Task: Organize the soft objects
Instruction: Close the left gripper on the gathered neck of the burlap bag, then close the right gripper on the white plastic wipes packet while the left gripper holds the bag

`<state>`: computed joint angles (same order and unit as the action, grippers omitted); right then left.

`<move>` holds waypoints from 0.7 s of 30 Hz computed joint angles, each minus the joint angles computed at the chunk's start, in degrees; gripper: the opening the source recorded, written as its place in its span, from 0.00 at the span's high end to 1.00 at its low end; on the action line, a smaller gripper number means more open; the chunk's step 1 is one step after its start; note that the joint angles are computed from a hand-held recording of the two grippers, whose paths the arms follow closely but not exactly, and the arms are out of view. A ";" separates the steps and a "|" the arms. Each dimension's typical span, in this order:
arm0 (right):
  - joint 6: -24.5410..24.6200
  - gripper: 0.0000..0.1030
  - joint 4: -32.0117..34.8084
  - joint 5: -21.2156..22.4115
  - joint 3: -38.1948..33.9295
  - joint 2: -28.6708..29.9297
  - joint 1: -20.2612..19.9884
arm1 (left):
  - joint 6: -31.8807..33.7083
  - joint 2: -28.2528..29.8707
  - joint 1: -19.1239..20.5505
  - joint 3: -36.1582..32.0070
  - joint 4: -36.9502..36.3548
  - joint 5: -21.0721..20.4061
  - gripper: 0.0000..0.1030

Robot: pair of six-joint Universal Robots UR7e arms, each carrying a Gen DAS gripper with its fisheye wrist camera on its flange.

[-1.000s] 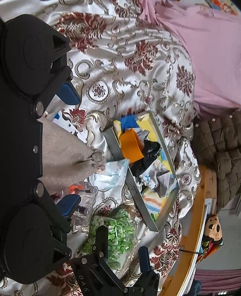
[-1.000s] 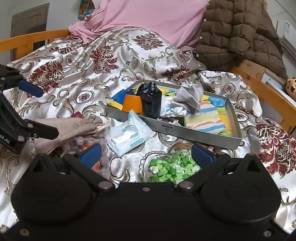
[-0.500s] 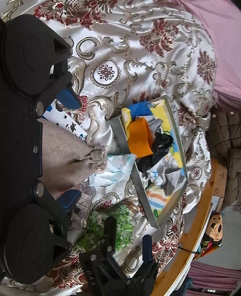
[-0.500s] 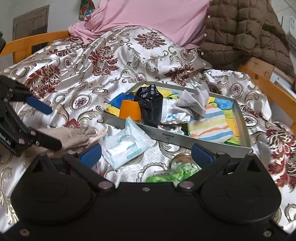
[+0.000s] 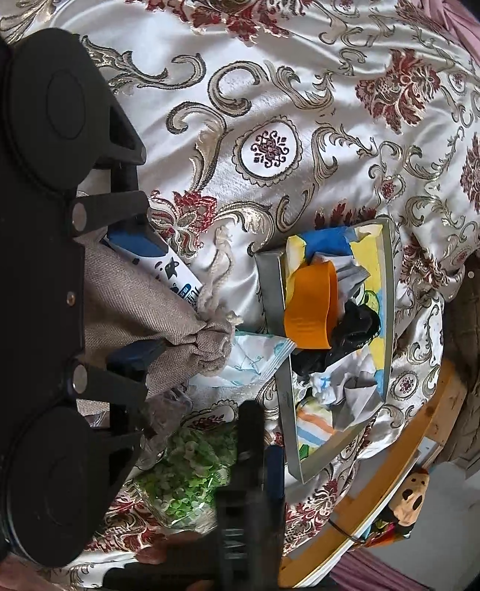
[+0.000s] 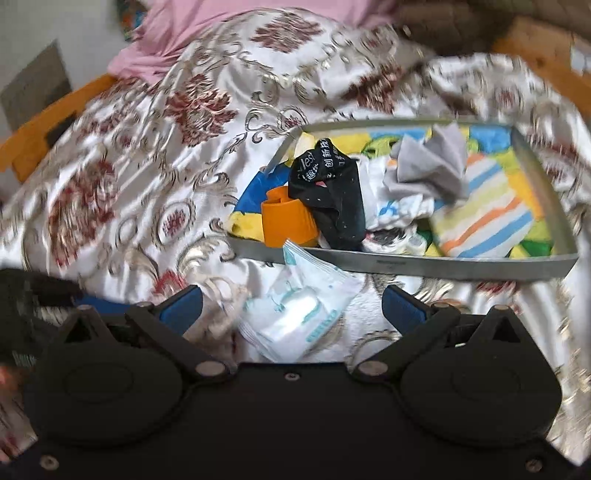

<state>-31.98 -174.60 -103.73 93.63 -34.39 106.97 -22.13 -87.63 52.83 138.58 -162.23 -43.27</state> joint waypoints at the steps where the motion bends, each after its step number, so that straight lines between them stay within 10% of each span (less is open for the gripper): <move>1: 1.91 0.01 1.61 0.21 -1.04 0.25 -0.08 | 0.11 0.09 0.10 -0.21 0.34 -0.30 0.57; 7: 10.48 0.01 10.56 0.58 -6.70 1.72 -0.86 | 0.20 0.36 0.35 -0.69 0.91 -0.63 0.65; 21: 13.58 0.01 12.27 -1.88 -9.35 5.48 -1.65 | -2.58 0.75 0.33 -0.48 -2.40 0.42 0.91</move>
<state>-18.40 -162.33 -105.60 84.28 -28.91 105.31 -24.71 -86.88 53.16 138.10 -164.63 -42.86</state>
